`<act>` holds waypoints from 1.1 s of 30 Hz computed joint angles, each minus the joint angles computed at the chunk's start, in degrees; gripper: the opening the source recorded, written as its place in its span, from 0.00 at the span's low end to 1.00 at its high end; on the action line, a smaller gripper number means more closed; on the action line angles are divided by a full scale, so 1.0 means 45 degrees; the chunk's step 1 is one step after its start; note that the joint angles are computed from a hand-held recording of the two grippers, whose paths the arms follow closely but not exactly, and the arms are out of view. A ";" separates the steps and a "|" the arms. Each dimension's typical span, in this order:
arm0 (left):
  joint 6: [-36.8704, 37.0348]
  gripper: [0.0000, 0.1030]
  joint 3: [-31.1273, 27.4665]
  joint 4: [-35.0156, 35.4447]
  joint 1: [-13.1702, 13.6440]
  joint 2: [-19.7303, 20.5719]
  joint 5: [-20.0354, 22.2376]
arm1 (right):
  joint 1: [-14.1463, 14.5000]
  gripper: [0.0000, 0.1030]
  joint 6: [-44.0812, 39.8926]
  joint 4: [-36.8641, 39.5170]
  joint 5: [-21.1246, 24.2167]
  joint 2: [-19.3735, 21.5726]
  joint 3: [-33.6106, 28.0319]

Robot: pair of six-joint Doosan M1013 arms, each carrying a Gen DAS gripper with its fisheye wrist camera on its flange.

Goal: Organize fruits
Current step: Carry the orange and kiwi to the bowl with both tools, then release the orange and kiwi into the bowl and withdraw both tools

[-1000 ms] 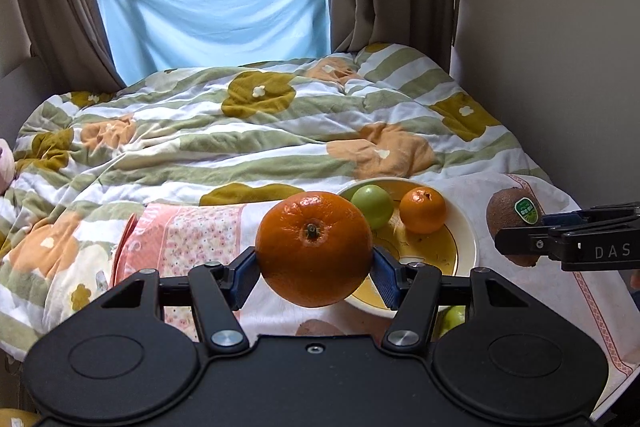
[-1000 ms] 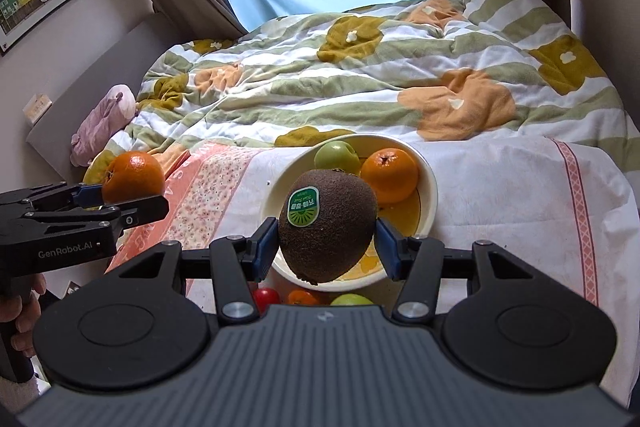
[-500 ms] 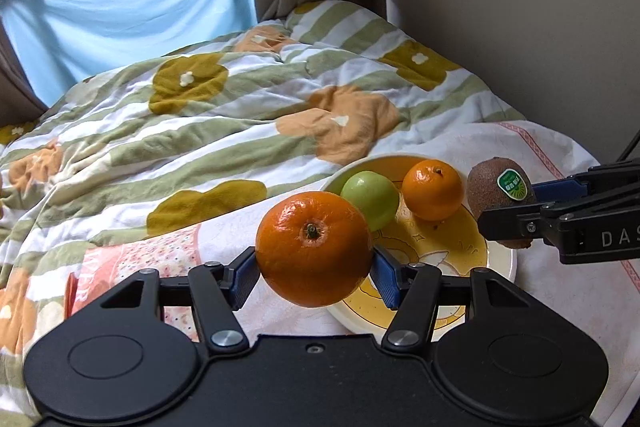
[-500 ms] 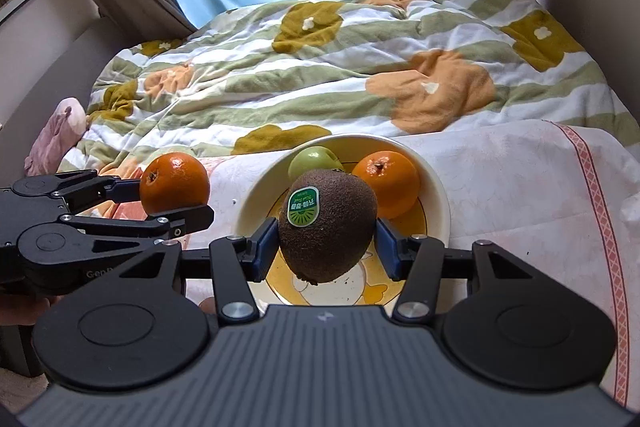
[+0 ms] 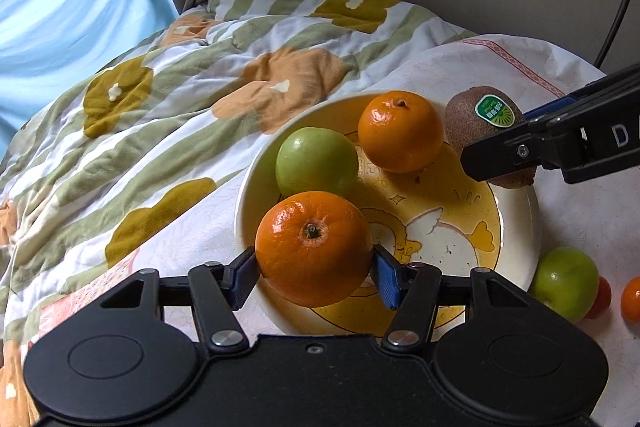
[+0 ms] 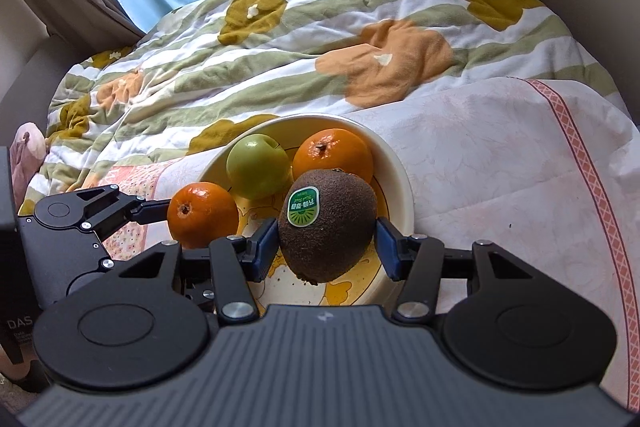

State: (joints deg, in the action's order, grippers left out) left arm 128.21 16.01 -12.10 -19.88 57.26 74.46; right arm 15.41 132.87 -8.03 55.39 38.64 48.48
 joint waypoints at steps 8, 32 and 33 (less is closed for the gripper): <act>0.0084 0.96 0.0511 -0.0481 0.0099 -0.0316 -0.0537 | -0.0010 0.65 -0.0092 0.0104 0.0178 0.0098 -0.0183; -0.3949 0.96 0.5087 0.0571 0.0560 -0.3130 -0.2829 | 0.0095 0.65 -0.3973 0.1337 0.0754 0.1106 -0.1650; -0.4071 0.96 0.5197 0.0643 0.0561 -0.3187 -0.2890 | 0.0074 0.65 -0.4026 0.1422 0.0750 0.1148 -0.1674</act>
